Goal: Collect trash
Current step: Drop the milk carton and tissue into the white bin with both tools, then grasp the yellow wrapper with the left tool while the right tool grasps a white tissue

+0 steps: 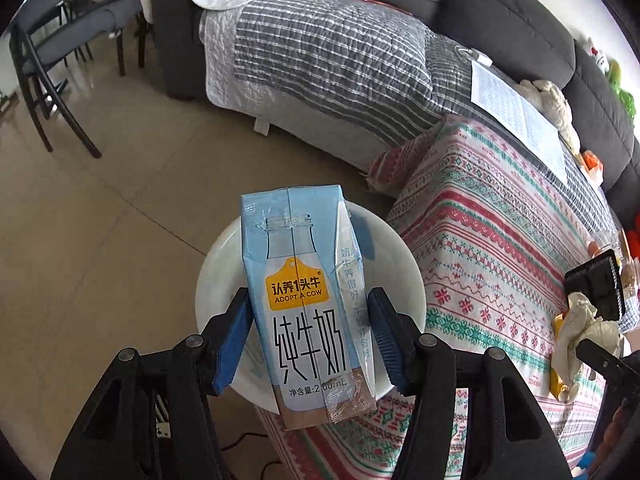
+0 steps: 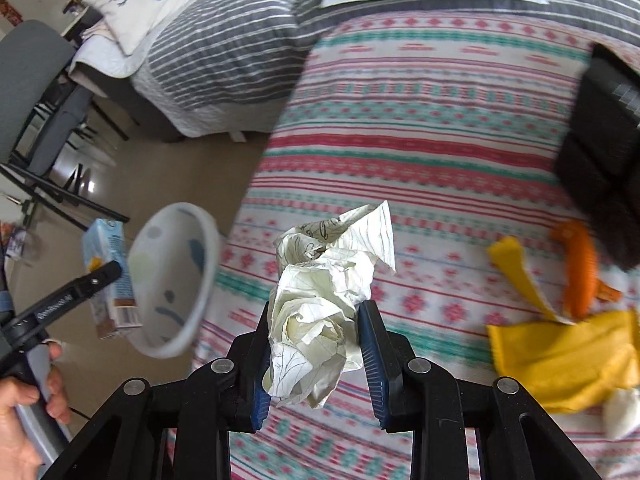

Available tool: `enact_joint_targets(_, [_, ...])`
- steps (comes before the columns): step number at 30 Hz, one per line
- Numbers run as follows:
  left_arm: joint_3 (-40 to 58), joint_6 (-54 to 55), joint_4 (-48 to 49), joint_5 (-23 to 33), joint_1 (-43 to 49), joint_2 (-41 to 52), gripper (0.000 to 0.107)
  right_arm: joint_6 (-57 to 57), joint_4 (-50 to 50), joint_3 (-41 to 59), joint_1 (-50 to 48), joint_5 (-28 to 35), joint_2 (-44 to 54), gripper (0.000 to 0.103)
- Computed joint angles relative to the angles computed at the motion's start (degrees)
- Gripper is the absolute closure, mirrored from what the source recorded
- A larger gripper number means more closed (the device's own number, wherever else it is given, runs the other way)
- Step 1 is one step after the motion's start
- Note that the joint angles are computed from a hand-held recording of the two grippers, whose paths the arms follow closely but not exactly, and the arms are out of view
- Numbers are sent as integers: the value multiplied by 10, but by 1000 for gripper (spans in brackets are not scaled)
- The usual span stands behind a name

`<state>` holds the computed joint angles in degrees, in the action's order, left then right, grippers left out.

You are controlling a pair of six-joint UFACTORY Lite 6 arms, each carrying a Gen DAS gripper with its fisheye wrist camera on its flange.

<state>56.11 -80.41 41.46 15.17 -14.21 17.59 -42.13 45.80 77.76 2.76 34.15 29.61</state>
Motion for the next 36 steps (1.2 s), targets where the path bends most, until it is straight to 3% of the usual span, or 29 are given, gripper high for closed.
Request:
enact_joint_targets(2, [10, 7, 3, 13, 0, 13, 44, -2, 16, -1, 21, -8, 0, 68])
enact_joint_targets(4, [13, 2, 8, 36, -4, 16, 31, -5, 28, 6, 41, -17, 7, 68])
enact_joint_targets(7, [-16, -51, 59, 77, -15, -11, 20, -4, 37, 21, 72, -28, 25, 68])
enact_joint_targets(13, [-110, -68, 95, 119, -23, -95, 17, -12, 67, 71, 127, -38, 82, 68])
enact_joint_targets(26, [-238, -44, 104, 130, -15, -226, 17, -49, 140, 160, 208, -57, 178, 67])
enact_joint_targets(29, [-245, -34, 97, 129, -13, -239, 17, -84, 175, 168, 212, -57, 187, 62])
enact_joint_targets(31, [-245, -31, 93, 130, -15, -244, 17, -88, 186, 165, 211, -60, 186, 40])
enact_joint_targets(36, [-237, -31, 84, 133, -28, -243, 17, -100, 198, 121, 198, -71, 146, 28])
